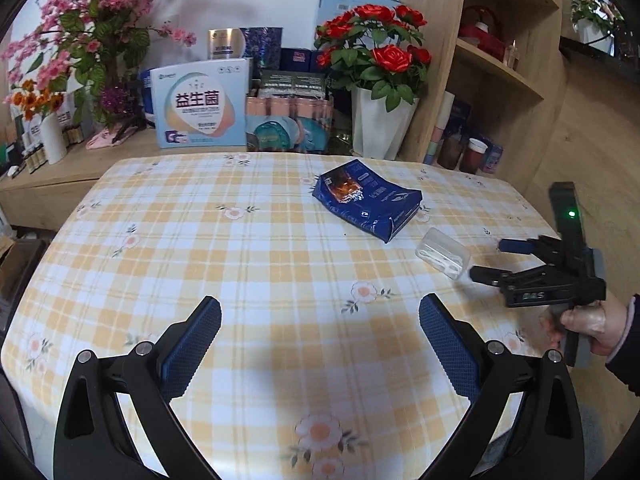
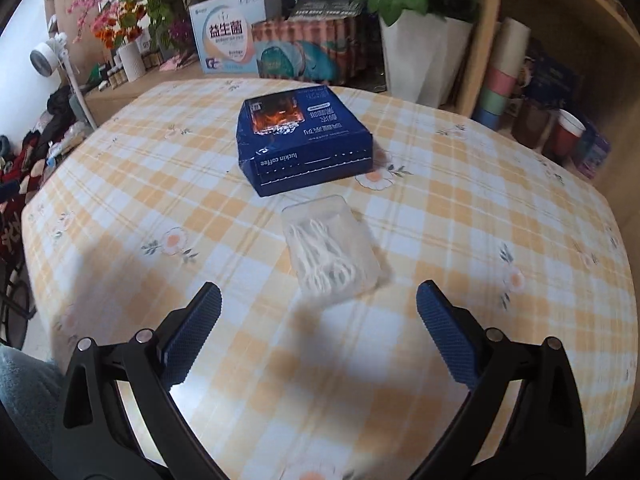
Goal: Collect trash
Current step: 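Grasp the clear plastic box with the right tool while the left tool grasps the blue coffee box, then lift both boxes off the table and carry them over the brown bin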
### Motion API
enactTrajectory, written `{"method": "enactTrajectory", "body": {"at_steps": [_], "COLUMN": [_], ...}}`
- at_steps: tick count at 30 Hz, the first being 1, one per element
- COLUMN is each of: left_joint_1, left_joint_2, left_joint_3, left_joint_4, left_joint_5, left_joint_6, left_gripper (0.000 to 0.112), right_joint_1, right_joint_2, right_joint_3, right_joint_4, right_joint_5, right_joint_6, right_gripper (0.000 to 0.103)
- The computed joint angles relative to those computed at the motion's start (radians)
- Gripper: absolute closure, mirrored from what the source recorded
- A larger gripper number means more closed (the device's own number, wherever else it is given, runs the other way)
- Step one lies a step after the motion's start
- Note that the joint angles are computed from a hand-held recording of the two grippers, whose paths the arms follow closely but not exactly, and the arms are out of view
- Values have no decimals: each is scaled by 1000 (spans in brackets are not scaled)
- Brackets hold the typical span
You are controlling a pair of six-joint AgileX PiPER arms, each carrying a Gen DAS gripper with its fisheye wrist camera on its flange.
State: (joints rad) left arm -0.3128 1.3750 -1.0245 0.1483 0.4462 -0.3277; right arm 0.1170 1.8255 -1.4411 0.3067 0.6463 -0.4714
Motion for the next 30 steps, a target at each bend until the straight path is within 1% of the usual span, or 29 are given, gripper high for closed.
{"method": "enactTrajectory", "body": {"at_steps": [3, 4, 6, 7, 9, 11, 12, 14, 15, 16, 18, 20, 21, 22, 25, 27, 30], "left_joint_1": [-5, -8, -9, -4, 1, 13, 17, 28, 37, 45, 55, 77, 86, 100, 129, 142, 150], "left_joint_2": [90, 119, 181, 216, 263, 319, 342, 401, 429, 457, 510, 573, 595, 635, 729, 775, 834], "left_joint_3": [-63, -85, -139, -171, -215, -272, -299, -369, -400, -432, -498, -576, -601, -649, -756, -812, -889], "left_joint_4": [-28, -40, -94, -149, -210, -274, -290, -319, -359, -397, -440, -526, -568, -619, -720, -755, -770], "left_joint_5": [-29, -36, -34, -29, -19, 4, 21, 62, 78, 94, 129, 171, 186, 210, 251, 268, 295], "left_joint_6": [60, 83, 149, 199, 240, 274, 276, 266, 284, 302, 314, 333, 343, 335, 291, 255, 194], "left_gripper": [15, 15, 15, 15, 16, 25, 34, 41, 45, 50, 57, 61, 66, 72, 83, 85, 86], "right_joint_1": [24, 25, 26, 23, 13, 1, 1, 2, 3, 4, -4, -16, -22, -31, -52, -64, -80], "right_joint_2": [114, 141, 183, 201, 237, 255, 263, 264, 262, 257, 248, 245, 250, 252, 266, 281, 309], "right_joint_3": [-129, -162, -210, -232, -279, -304, -315, -316, -313, -308, -300, -305, -315, -325, -362, -393, -452], "right_joint_4": [-55, -62, -74, -70, -55, -21, -19, -12, -12, -15, 5, 16, 23, 31, 45, 54, 42], "right_joint_5": [40, 55, 71, 81, 121, 151, 164, 166, 162, 153, 133, 119, 122, 120, 126, 142, 159], "right_joint_6": [42, 49, 64, 64, 64, 39, 34, 11, 1, -7, -29, -27, -27, -23, -13, -10, 10], "right_gripper": [16, 17, 18, 21, 25, 34, 40, 42, 42, 43, 43, 44, 44, 45, 45, 45, 45]}}
